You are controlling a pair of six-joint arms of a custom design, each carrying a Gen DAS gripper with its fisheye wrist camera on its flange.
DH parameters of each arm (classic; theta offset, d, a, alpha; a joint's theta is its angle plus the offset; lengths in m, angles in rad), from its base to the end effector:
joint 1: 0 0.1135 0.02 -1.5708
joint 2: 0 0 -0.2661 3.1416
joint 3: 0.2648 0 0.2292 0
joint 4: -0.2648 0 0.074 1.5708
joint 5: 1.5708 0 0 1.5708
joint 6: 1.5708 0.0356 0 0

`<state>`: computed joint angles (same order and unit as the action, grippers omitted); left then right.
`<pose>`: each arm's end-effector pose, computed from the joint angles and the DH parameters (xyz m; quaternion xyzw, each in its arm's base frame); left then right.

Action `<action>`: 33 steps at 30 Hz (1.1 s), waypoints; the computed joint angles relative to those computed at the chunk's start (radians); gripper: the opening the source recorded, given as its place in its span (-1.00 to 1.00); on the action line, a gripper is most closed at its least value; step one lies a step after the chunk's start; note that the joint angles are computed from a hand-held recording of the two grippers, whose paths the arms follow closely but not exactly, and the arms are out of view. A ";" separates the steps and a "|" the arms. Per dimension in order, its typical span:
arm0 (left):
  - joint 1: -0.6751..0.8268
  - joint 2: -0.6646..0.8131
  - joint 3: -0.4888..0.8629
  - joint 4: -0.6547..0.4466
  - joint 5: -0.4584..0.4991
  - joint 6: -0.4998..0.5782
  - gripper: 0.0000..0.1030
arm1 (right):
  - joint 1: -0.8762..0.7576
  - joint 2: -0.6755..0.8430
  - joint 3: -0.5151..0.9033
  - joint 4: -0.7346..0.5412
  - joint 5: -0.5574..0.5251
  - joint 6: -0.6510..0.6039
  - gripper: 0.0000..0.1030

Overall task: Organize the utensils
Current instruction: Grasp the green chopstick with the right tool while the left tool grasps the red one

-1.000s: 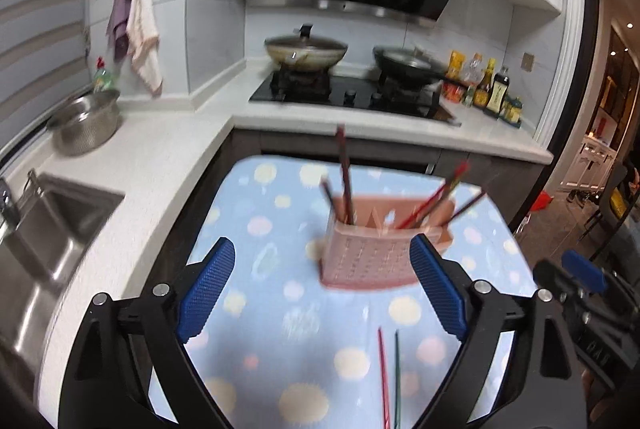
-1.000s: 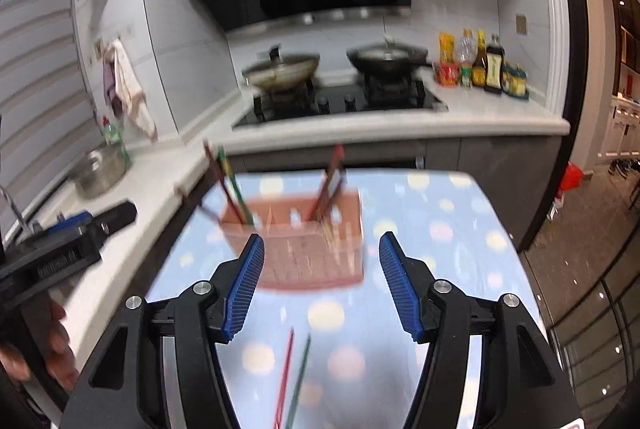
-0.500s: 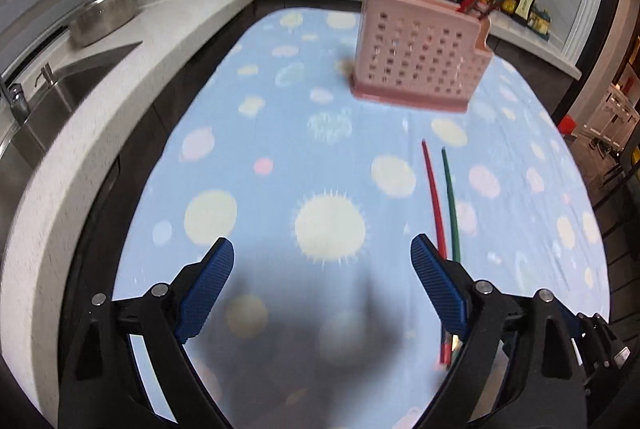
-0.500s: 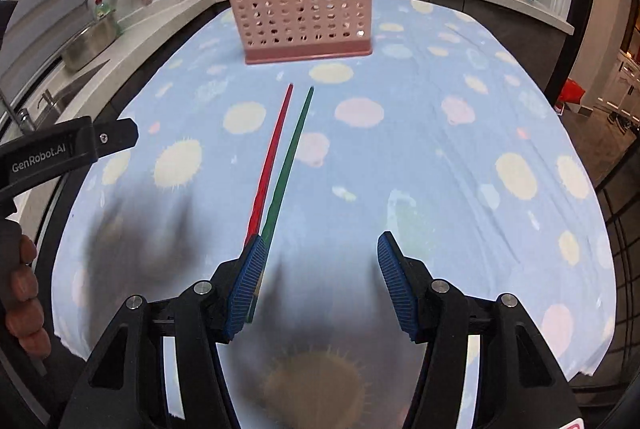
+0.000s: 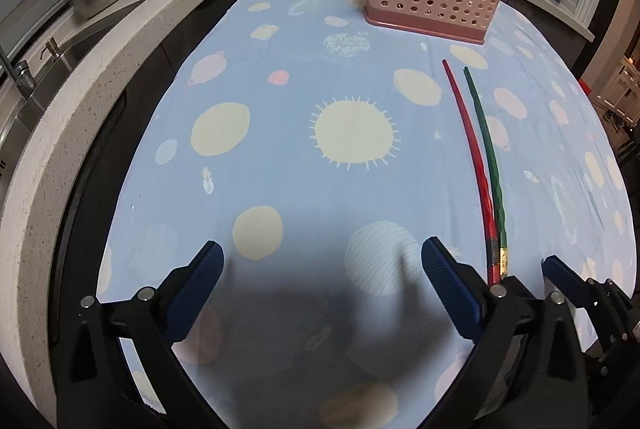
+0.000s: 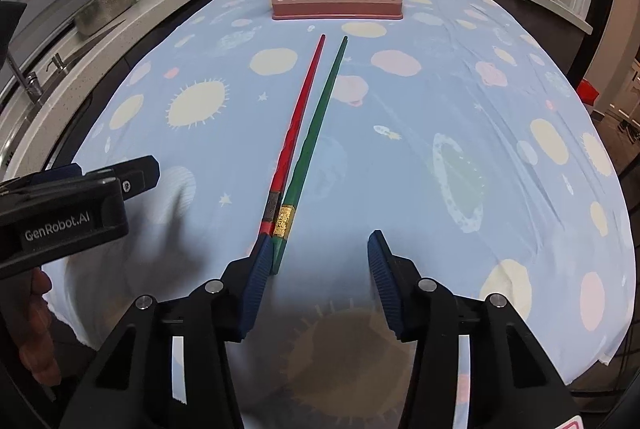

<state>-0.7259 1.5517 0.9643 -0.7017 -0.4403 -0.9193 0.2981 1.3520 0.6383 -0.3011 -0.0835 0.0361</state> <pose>0.2059 -0.1625 0.2049 -0.1238 0.9587 0.0467 0.2517 0.2157 0.0694 0.1808 -0.1368 0.9510 0.0852 0.2637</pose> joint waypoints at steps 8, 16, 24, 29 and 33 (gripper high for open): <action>-0.010 0.017 0.013 -0.011 -0.002 -0.002 0.85 | 0.018 0.002 0.005 -0.002 -0.001 0.005 -0.20; -0.012 0.032 0.024 -0.022 0.002 0.000 0.85 | -0.001 0.021 0.016 0.001 -0.006 0.024 -0.35; -0.023 0.046 0.040 -0.030 0.000 0.013 0.85 | 0.001 0.062 0.038 0.020 -0.016 0.030 -0.41; -0.018 0.038 0.032 -0.010 0.022 0.018 0.86 | -0.004 0.089 0.047 0.040 -0.010 0.028 -0.75; -0.016 0.040 0.038 0.000 0.033 0.021 0.87 | -0.059 0.082 0.044 0.031 -0.034 0.020 -0.86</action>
